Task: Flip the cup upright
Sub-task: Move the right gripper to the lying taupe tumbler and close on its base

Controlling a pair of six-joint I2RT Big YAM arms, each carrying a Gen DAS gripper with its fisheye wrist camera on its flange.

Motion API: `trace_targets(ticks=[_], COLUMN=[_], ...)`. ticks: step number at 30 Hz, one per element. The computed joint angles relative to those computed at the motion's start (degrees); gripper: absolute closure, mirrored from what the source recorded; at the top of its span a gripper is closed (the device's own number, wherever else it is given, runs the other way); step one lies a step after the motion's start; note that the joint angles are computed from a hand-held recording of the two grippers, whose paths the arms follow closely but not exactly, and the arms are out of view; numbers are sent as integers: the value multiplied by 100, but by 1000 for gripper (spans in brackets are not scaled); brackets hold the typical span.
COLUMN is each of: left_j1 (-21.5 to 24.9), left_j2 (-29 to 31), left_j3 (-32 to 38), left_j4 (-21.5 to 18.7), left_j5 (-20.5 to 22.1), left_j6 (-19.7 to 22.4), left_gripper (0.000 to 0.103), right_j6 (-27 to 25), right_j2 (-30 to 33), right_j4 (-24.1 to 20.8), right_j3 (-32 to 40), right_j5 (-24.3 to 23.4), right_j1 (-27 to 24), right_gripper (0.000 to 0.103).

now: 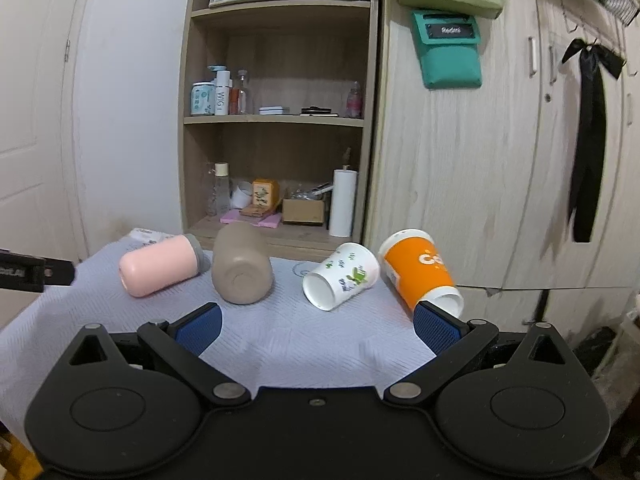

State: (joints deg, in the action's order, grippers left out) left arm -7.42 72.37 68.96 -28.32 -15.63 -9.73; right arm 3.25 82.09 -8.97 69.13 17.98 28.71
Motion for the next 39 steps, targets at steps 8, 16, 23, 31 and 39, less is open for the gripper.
trace_targets(ticks=[8, 16, 23, 31, 39], left_j1=[221, 321, 506, 614, 648], left_j2=[871, 2036, 2570, 2696, 2854], left_j3=[1105, 2484, 3008, 2942, 3031], left_j4=[-328, -1109, -1464, -1291, -1236], left_j5=[1066, 2070, 2782, 3336, 3427], left_j6=[-174, -722, -1223, -1776, -1958], left_gripper=[0, 1, 3, 4, 5], right_j6=[-296, -783, -1272, -1175, -1409], right_j2=[564, 1536, 2274, 3196, 3622], right_j4=[-79, -1142, -1735, -2447, -2787], right_j3=[695, 2112, 3046, 4278, 4886], right_j5=[-1286, -2482, -3098, -3425, -2909], right_j1=[-310, -550, -724, -765, -624], right_gripper=[0, 0, 0, 1, 14])
